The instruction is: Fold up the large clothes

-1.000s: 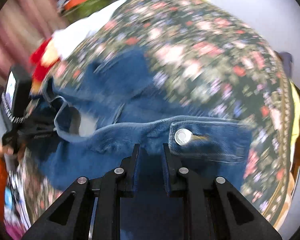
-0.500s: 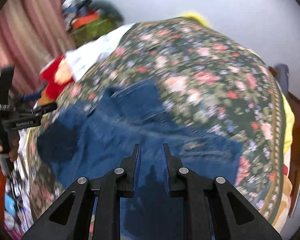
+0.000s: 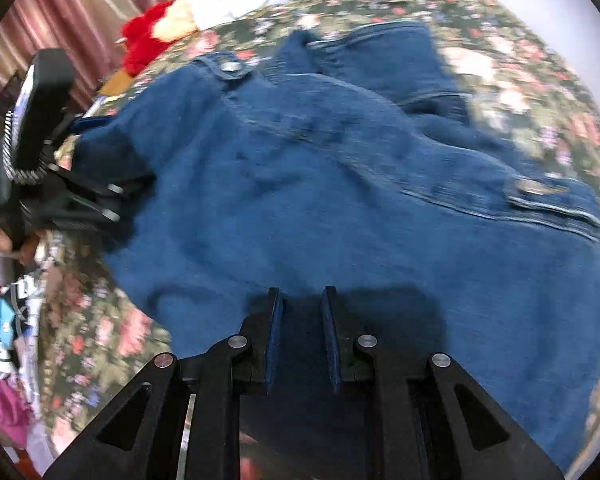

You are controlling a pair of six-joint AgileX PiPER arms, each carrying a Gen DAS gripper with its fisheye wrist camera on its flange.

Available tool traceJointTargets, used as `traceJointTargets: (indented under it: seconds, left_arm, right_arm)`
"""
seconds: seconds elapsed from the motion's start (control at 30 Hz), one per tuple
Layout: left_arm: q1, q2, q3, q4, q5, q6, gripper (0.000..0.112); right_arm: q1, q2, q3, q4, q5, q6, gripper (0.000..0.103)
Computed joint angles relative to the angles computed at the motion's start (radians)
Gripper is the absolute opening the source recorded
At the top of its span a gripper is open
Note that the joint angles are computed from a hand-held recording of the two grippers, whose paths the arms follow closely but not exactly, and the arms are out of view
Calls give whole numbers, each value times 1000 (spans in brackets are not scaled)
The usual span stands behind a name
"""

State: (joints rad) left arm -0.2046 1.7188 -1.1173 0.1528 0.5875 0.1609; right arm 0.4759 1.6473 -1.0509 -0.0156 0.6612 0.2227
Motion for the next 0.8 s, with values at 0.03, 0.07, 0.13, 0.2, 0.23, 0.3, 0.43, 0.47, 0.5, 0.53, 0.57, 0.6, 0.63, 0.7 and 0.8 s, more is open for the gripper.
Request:
traceJointTargets:
  seconds: [0.03,0.07,0.13,0.2,0.23,0.3,0.43,0.47,0.5,0.53,0.57,0.6,0.63,0.7,0.8]
  left_arm:
    - [31,3,-10,-75,14,59,103]
    - [46,0,-5,-110,17,81,103]
    - [70,-13,12,-163,16,109,103]
    - [82,-37,41,-179,-2,110,103]
    - [85,-48,55,-181,-9,108,103]
    - [89,-56,66,-177,-20,105,103]
    - [91,-68,66,-163,-4,78,103]
    - [85,-76,64,-149,7,58,103]
    - [75,-87,65,-128,13,39,103]
    - [53,-109,71,-82,16,4,103]
    - [36,-123,75,-46,14,-21,103]
    - [18,-139,80,-14,10,-41,103]
    - [-3,-160,84,7,9,-54,103]
    - [-37,-184,73,-19,23,-33,103]
    - [-107,-183,29,-65,43,-21,103]
  right_arm:
    - [-7,-17,15,1,-4,-11,15]
    - [-10,-44,38,-23,-7,5,15]
    - [9,-79,60,-176,27,139,15]
    - [28,-122,97,-294,52,232,15]
    - [28,-141,112,-313,59,248,15]
    - [-1,-195,154,-294,47,224,15]
    - [35,-266,205,-513,158,428,16]
    - [30,-285,223,-537,174,448,16]
    - [1,-308,242,-530,176,433,16]
    - [-45,-341,265,-495,162,387,16]
    - [-85,-363,277,-461,152,344,16]
    - [-117,-385,292,-450,151,327,16]
    - [-131,-396,301,-479,174,350,22]
    - [-177,-432,323,-476,159,337,53]
    - [-205,-470,346,-565,150,415,84]
